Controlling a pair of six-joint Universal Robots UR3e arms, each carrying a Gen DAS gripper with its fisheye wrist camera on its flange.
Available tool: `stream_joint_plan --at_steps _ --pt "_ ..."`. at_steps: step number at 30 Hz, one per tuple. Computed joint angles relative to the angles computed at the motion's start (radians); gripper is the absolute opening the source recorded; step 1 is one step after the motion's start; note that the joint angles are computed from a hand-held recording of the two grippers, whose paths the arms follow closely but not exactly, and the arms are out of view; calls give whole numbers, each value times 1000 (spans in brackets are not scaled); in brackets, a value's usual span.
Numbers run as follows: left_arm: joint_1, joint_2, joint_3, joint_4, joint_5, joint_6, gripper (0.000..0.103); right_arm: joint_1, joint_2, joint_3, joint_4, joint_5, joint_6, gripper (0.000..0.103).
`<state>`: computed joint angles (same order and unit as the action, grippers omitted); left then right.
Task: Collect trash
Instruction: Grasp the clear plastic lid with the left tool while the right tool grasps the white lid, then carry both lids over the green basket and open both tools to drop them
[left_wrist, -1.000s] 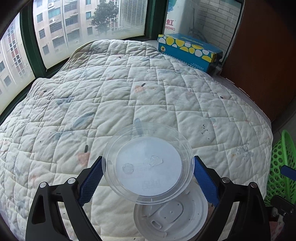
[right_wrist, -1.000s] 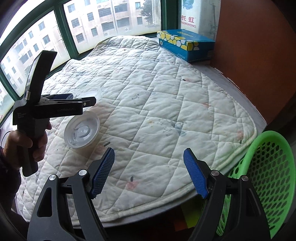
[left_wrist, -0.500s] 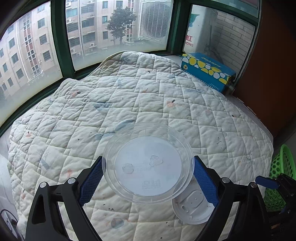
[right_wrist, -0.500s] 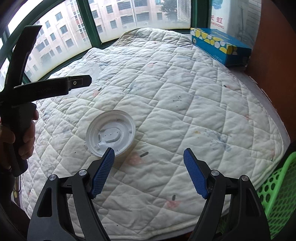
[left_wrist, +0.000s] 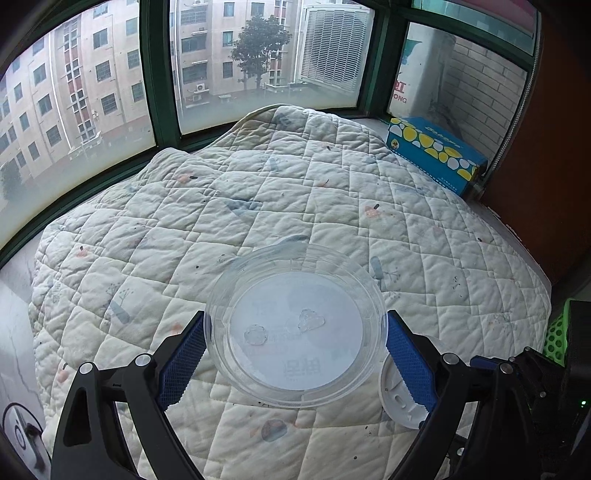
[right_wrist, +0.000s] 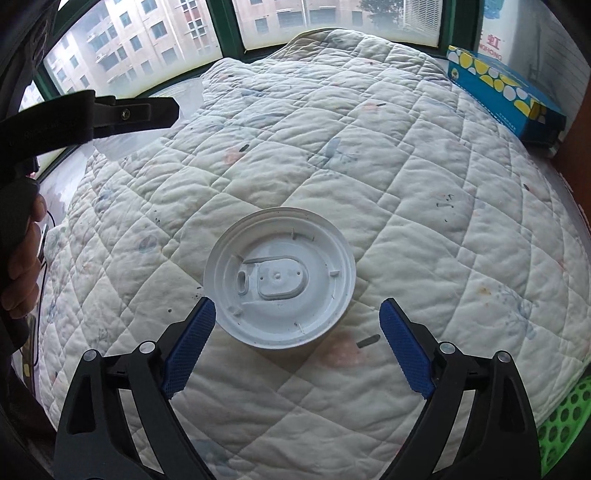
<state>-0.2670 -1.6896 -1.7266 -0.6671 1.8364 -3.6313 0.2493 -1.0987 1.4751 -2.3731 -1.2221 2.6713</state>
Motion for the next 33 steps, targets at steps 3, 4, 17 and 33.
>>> stream_joint_plan --at_steps 3,4,17,33 --pt "11 16 -26 9 -9 -6 90 31 36 -24 -19 -29 -12 95" --pt "13 19 -31 10 -12 -7 90 39 48 -32 -24 -37 -14 97" --pt "14 34 -64 20 -11 -20 90 76 106 -90 -8 -61 17 98" --pt "-60 23 2 -12 22 -53 90 -13 -80 98 -90 -41 47 93"
